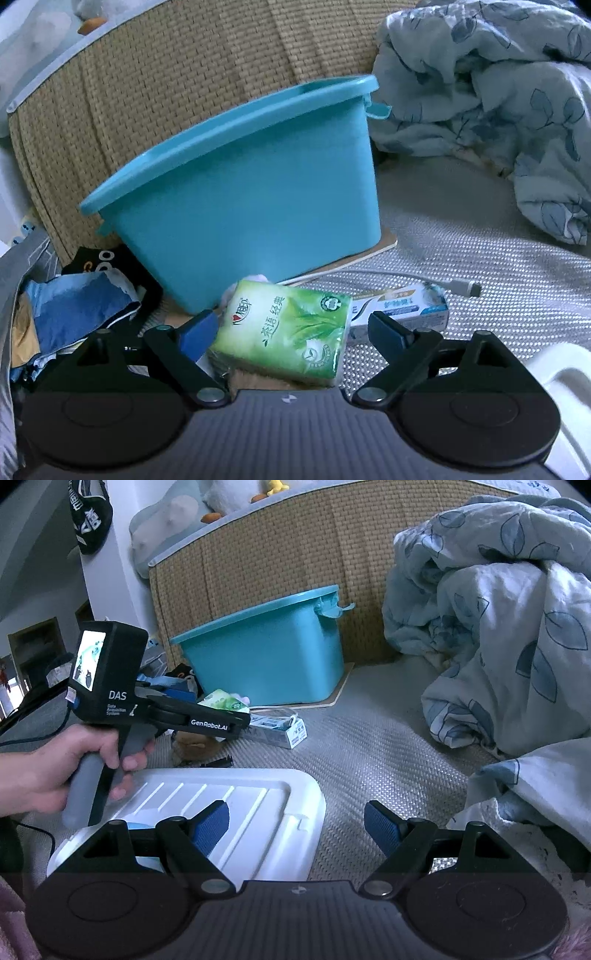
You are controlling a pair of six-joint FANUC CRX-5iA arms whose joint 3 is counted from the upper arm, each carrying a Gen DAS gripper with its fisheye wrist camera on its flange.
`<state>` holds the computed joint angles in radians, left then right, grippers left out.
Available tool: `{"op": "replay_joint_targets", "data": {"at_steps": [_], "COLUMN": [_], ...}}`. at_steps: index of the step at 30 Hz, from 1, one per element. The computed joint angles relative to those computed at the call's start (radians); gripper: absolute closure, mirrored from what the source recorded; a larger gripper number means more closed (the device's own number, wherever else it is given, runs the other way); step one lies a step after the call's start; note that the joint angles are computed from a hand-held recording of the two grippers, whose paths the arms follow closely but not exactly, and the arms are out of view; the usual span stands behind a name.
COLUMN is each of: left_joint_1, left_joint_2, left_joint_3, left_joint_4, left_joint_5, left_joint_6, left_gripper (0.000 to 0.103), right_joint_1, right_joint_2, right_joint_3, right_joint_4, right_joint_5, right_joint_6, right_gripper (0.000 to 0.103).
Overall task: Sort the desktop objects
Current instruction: 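Close the left gripper on the green tissue pack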
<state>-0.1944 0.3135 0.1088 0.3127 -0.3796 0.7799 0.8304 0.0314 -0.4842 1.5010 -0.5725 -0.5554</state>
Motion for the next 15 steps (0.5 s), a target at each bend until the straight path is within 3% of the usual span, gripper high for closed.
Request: {"op": "replay_joint_targets", "data": {"at_steps": [3, 7, 12, 15], "left_joint_1": [0.005, 0.014, 0.017, 0.017], "left_joint_2": [0.0, 0.006, 0.006, -0.008], "left_joint_3": [-0.001, 0.015, 0.033, 0.016], "left_joint_4": [0.008, 0.015, -0.028, -0.012], "left_joint_5": [-0.005, -0.042, -0.075, -0.053], "left_joint_6": [0.015, 0.044, 0.096, 0.088], "left_gripper": [0.013, 0.024, 0.026, 0.026], "right_joint_1": [-0.002, -0.003, -0.003, -0.004], "right_joint_2": [0.0, -0.002, -0.002, -0.003], "right_joint_3": [0.0, -0.002, 0.0, 0.0], "right_joint_4": [-0.001, 0.002, -0.006, -0.01], "right_joint_5": [0.003, 0.005, 0.005, 0.007], "right_joint_6": [-0.002, -0.008, -0.003, -0.006], "right_gripper": [0.019, 0.019, 0.019, 0.019]}}
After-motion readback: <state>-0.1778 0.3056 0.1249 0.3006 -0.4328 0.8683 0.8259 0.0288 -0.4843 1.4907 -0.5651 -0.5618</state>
